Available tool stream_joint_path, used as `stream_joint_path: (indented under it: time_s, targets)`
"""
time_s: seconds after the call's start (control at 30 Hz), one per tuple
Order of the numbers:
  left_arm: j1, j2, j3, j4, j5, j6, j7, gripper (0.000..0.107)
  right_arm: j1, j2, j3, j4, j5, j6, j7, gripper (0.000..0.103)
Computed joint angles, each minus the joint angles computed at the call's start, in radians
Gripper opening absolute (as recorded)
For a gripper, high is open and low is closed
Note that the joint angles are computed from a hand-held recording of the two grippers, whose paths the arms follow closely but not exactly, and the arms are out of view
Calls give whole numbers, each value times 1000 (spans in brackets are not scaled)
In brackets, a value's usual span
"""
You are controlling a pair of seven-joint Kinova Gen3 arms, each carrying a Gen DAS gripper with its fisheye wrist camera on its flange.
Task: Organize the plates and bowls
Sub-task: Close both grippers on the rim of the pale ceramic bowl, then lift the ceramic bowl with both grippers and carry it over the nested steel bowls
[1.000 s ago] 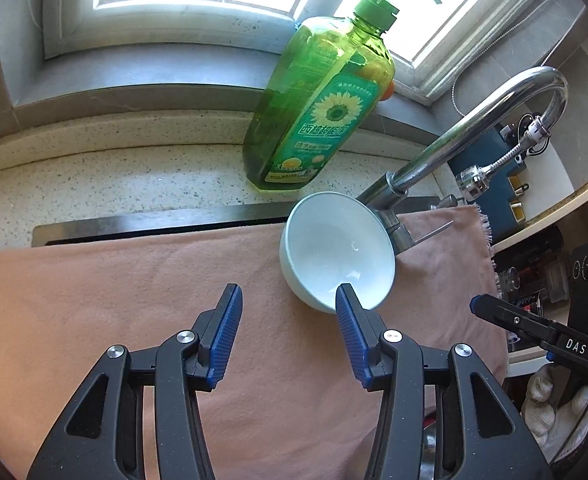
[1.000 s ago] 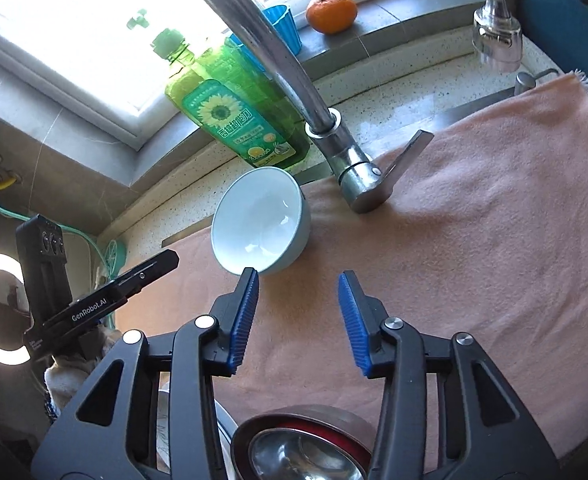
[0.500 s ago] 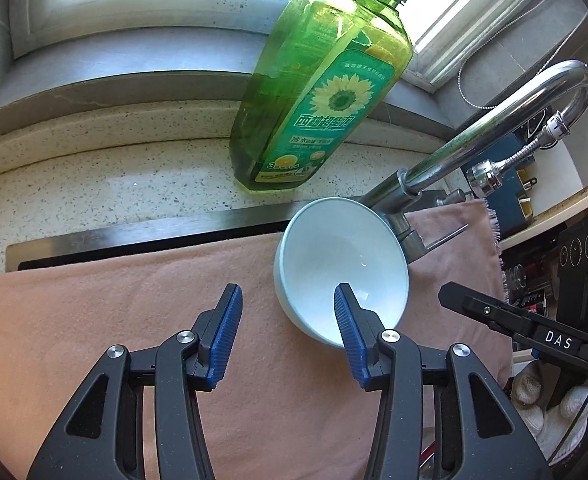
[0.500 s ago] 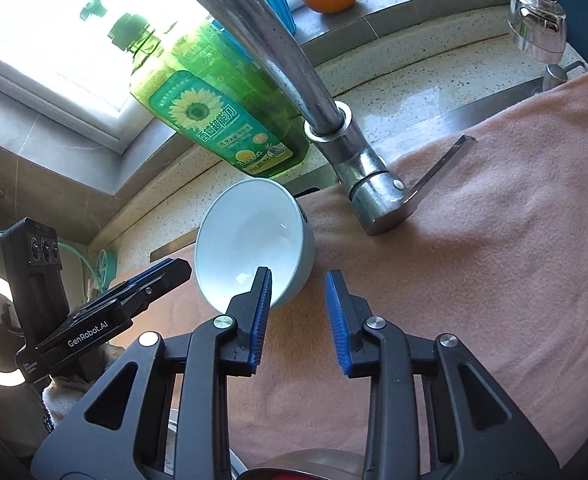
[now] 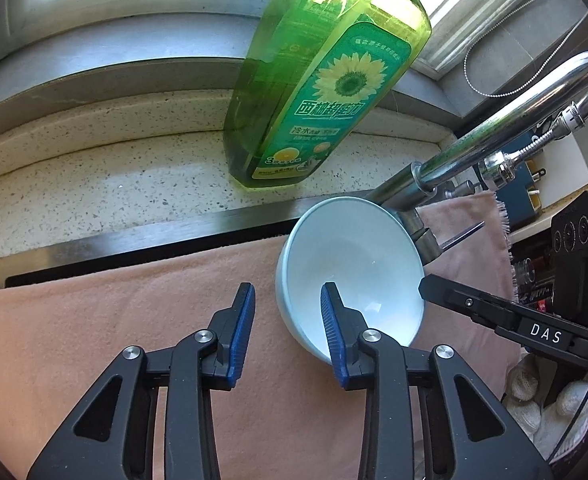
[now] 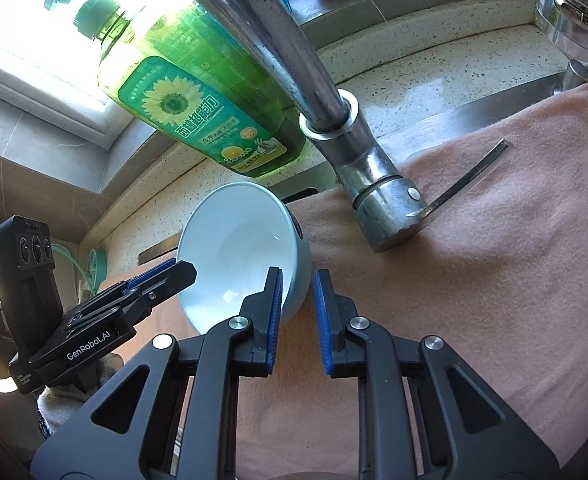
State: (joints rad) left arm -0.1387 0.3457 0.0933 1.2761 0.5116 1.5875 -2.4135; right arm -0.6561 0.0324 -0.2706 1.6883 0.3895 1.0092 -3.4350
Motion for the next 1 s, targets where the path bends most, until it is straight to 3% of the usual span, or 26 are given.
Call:
stream_joint_path:
  time_s: [0.23, 0.67, 1.0]
  targets:
    - [12, 4, 5, 2, -7, 1, -7, 22, 8, 28, 15, -16, -22, -15, 49, 11]
    - [10, -18, -1, 23, -9, -9, -23, 22, -24, 39, 21, -58, -17, 33, 64, 11]
    - [-34, -72, -21, 31, 32, 37, -56, 22, -64, 23, -8, -121, 20, 105, 59, 11]
